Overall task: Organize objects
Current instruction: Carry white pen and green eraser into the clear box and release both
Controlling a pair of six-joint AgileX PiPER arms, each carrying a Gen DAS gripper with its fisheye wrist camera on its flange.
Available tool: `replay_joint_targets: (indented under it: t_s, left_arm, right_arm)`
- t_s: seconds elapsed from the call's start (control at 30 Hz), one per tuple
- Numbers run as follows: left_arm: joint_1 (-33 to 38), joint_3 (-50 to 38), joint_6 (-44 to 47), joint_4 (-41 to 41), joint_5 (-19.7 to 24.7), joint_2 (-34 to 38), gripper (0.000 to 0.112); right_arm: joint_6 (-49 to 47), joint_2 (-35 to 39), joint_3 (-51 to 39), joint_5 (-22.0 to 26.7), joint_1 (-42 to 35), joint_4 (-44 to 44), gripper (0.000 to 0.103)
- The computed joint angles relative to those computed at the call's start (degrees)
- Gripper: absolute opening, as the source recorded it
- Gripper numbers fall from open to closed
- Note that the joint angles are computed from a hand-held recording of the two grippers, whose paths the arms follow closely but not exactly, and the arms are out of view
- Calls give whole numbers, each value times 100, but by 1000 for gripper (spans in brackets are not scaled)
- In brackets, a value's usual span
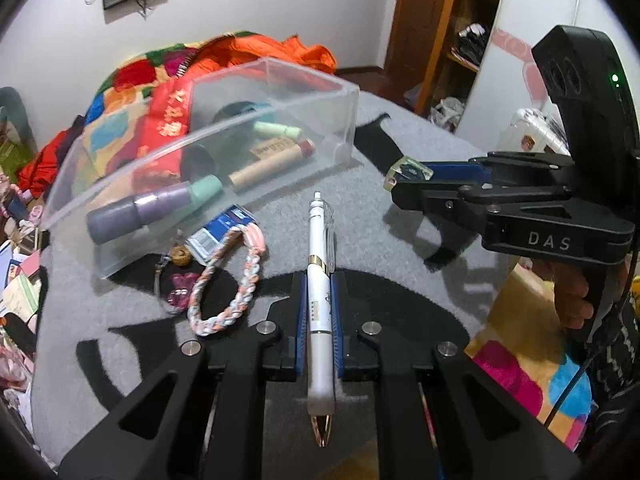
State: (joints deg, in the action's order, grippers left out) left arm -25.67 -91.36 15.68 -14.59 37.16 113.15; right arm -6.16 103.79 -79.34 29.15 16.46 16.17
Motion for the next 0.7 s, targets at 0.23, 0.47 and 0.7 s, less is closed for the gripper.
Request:
replay_joint_targets:
  t_s: [0.23,0.47,0.7]
  left_arm:
    - [71,392,-259,37,-419,-459,10]
    - [235,408,-446,33,-605,-659,10]
    - [445,158,-382,-173,-673,-681,10]
  right_arm:
    - [-15,-159,-109,-24,99,35,31]
    - [1,-179,-378,-50,235,-9,31]
    - [54,25,-894,91,250,-94,31]
